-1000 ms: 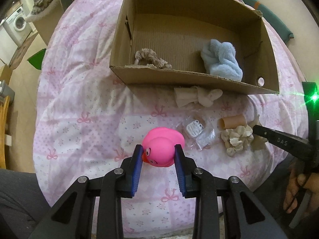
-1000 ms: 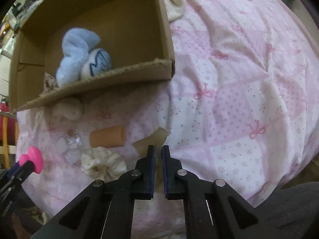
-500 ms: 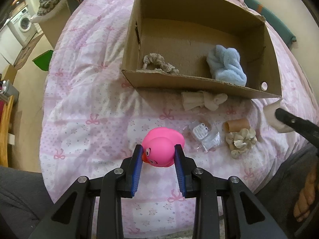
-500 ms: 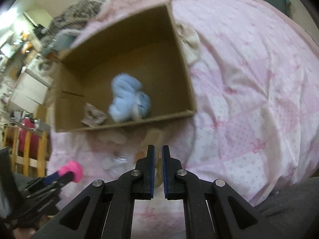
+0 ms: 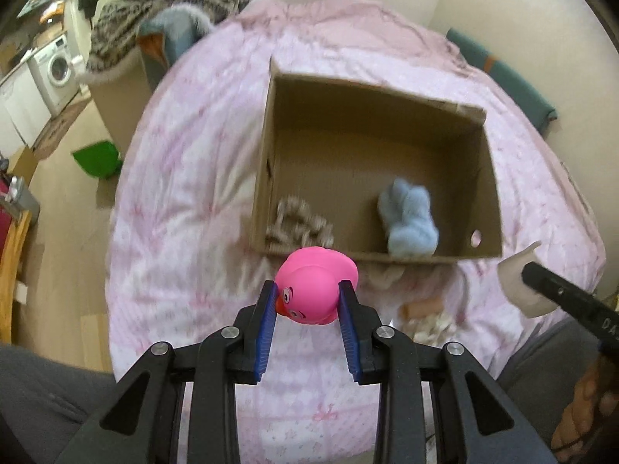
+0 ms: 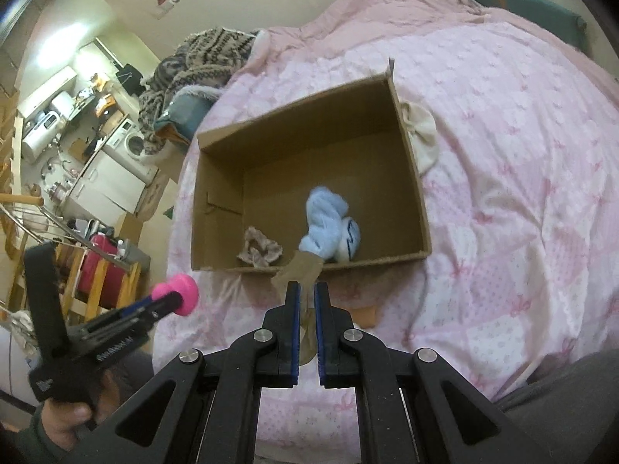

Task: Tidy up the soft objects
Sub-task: 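Lift the pink duck with the left tool and carry it over the box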

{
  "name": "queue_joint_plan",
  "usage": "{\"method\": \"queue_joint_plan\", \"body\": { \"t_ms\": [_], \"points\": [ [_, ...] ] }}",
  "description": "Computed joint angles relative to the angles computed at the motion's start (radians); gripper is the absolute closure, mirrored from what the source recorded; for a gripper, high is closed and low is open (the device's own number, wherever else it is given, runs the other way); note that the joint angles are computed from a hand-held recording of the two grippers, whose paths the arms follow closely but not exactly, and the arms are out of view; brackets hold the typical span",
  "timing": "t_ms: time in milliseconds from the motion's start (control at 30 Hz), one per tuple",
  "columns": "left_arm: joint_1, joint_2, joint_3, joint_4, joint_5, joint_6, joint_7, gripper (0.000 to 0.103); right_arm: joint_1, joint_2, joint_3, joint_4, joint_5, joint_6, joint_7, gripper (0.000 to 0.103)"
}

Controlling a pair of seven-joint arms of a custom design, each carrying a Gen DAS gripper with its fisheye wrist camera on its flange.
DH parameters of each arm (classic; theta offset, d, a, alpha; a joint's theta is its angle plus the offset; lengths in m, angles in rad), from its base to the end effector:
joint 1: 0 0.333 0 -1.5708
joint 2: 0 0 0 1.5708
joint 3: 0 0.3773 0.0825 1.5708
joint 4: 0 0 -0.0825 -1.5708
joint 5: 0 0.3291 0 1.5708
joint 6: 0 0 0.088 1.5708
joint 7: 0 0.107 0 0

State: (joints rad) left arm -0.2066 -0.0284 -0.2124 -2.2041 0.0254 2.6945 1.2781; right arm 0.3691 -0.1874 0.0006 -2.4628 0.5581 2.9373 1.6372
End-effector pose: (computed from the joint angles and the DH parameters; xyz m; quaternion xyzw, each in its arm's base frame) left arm 0.4732 -0.2130 0.5436 -0.6311 0.7321 -0.2282 0.1168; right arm 0.4261 0.1285 0.5310 -0.5923 0.7293 -0.0494 0.3389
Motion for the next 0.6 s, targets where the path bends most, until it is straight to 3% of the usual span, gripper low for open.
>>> {"method": "queue_joint_plan", "body": {
  "t_ms": [133,300,600],
  "points": [
    [0.0,0.037,0.002,0.073,0.007,-0.024,0.006,0.075,-0.002,0.016,-0.014,0.033,0.009,0.009,-0.036,0.095],
    [-0.004,0.095,0.003,0.158,0.051,-0.05,0.0,0.075,-0.07,0.053,0.017,0.09,-0.121,-0.023,0.042,0.095],
    [-0.02,0.206,0.023,0.296,0.131,-0.083,-0.032,0.075,-0.095,0.142,0.011,0.177,-0.061,-0.011,-0.037,0.095]
  ]
}}
